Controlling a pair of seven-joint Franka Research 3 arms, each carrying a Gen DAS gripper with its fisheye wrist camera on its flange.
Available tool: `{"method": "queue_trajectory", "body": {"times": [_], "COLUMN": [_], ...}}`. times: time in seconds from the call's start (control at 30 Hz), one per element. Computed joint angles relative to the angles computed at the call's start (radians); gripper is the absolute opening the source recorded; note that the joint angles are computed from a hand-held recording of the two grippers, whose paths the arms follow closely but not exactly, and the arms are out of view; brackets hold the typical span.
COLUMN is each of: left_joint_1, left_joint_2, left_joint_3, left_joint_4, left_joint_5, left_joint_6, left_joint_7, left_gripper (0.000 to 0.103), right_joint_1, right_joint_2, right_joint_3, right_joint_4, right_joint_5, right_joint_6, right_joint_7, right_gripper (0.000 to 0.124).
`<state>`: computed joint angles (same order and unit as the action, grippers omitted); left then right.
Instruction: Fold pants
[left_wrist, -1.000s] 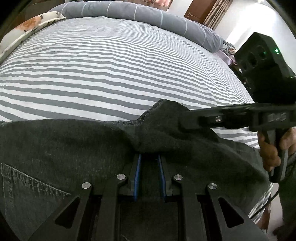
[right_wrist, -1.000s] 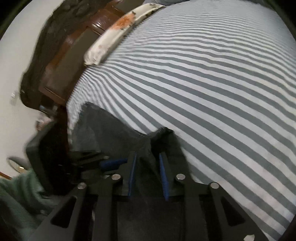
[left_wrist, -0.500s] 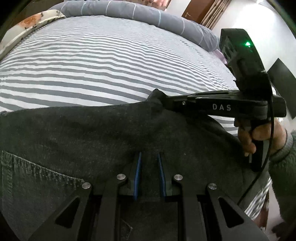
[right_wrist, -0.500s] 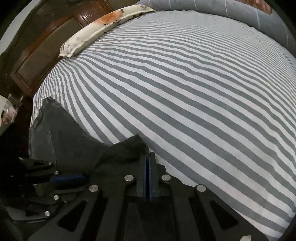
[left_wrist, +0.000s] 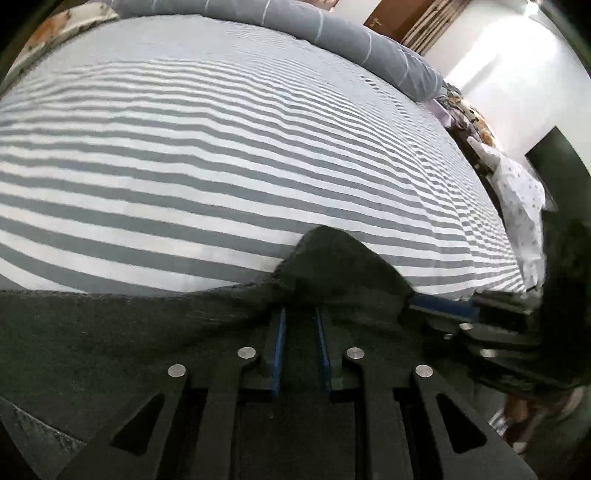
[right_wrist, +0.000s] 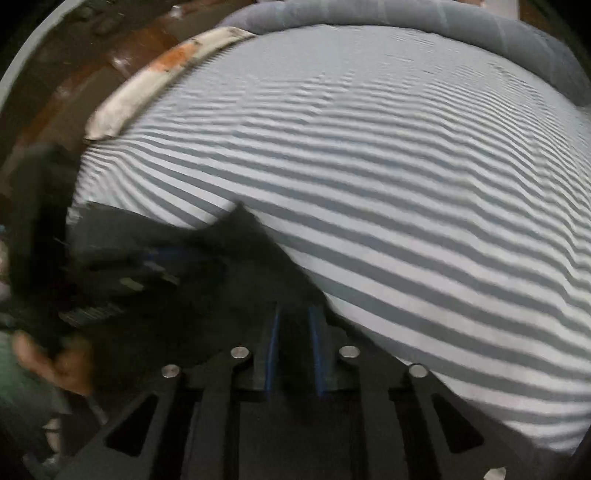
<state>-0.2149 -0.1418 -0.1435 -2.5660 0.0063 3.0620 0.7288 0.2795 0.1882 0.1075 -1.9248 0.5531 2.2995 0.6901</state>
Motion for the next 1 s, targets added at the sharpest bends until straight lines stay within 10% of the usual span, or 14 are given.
{"method": "queue_trajectory", "body": {"times": [0.2, 0.37, 0.6, 1.0], "left_joint_1": [0.032, -0.101, -0.091, -0.202], "left_joint_2": [-0.082, -0.192, -0.279, -0.361], "left_joint_3": [-0.061, -0.047, -0.205, -0.172], "left_joint_4": [-0.005, -0.089, -0.153, -0.196], "left_joint_5": [0.089, 0.019, 0.178, 0.196], "left_joint_6": [-0.134, -0.171, -0.234, -0.328], "left_joint_7": [-0.077, -0.037, -0.235, -0.317], "left_gripper": [0.015, 0.016, 0.019, 0.019], "right_joint_1": [-0.016, -0.038, -0.091, -0.188], "right_joint_2": [-0.037, -0.152, -0.28, -0.365], "right_joint_3": [-0.013, -0.039, -0.1, -0.183], "right_joint_4": [-0.035, -0.166, -0.323, -0.434], "right_joint_5": [0.022, 0.053, 0.066, 0.085], "right_joint_6": [0.027, 0.032, -0.008, -0.05], "right_joint_7": [0.024, -0.024, -0.034, -0.011], "right_gripper": [0.017, 0.016, 0.016, 0.013]}}
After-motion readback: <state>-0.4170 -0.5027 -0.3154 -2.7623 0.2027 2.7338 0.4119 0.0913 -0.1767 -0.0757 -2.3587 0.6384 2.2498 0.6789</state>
